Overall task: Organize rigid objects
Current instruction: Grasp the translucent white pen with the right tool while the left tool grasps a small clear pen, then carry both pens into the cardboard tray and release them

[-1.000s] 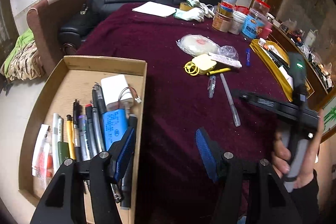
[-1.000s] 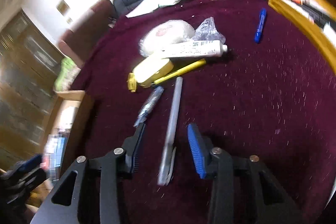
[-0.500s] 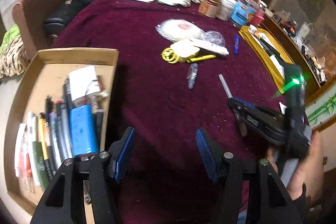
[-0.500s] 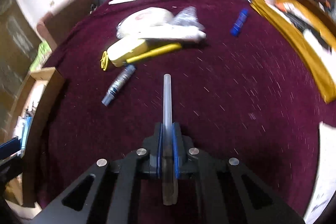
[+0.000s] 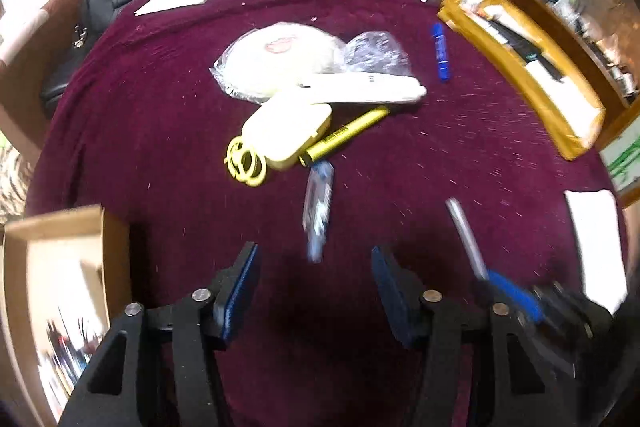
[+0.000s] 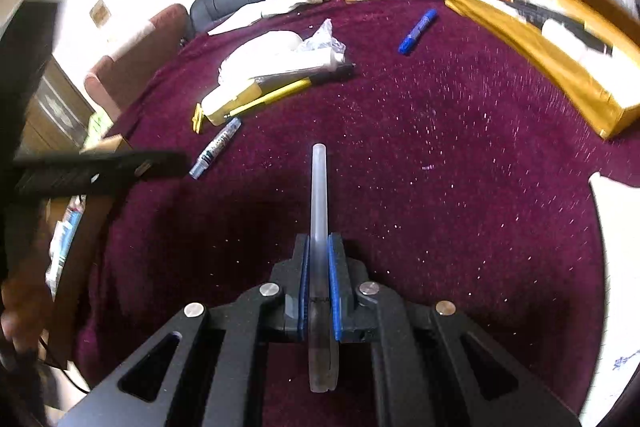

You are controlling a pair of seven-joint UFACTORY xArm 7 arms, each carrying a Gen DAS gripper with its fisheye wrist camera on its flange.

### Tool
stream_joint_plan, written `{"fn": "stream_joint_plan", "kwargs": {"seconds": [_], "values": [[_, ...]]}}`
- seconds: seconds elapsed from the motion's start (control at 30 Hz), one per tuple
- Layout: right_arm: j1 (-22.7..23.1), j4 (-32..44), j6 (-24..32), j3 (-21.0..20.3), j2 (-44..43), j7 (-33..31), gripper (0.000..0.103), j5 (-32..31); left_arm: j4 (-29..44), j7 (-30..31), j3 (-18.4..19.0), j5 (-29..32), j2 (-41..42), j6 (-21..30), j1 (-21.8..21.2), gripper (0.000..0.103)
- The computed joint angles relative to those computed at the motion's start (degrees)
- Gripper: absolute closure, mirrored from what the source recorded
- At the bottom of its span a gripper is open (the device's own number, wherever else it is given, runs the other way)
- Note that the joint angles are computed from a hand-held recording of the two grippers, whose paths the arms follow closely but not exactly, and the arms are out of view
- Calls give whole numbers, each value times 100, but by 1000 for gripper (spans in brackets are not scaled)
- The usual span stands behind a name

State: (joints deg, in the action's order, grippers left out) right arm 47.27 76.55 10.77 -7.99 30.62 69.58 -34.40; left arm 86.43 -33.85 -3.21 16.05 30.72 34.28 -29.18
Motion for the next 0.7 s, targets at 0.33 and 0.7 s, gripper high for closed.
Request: {"fn": "stream_joint_plan", "kwargs": {"seconds": [0.33,0.7], "values": [[-49,-2,-79,12,25,-64,94,47,1431,438,10,-283,1020,798,-14,87],[64,31,21,-63,22,-115,94,35,-949,-67,-243,-480,-441,-218,28,89]]}}
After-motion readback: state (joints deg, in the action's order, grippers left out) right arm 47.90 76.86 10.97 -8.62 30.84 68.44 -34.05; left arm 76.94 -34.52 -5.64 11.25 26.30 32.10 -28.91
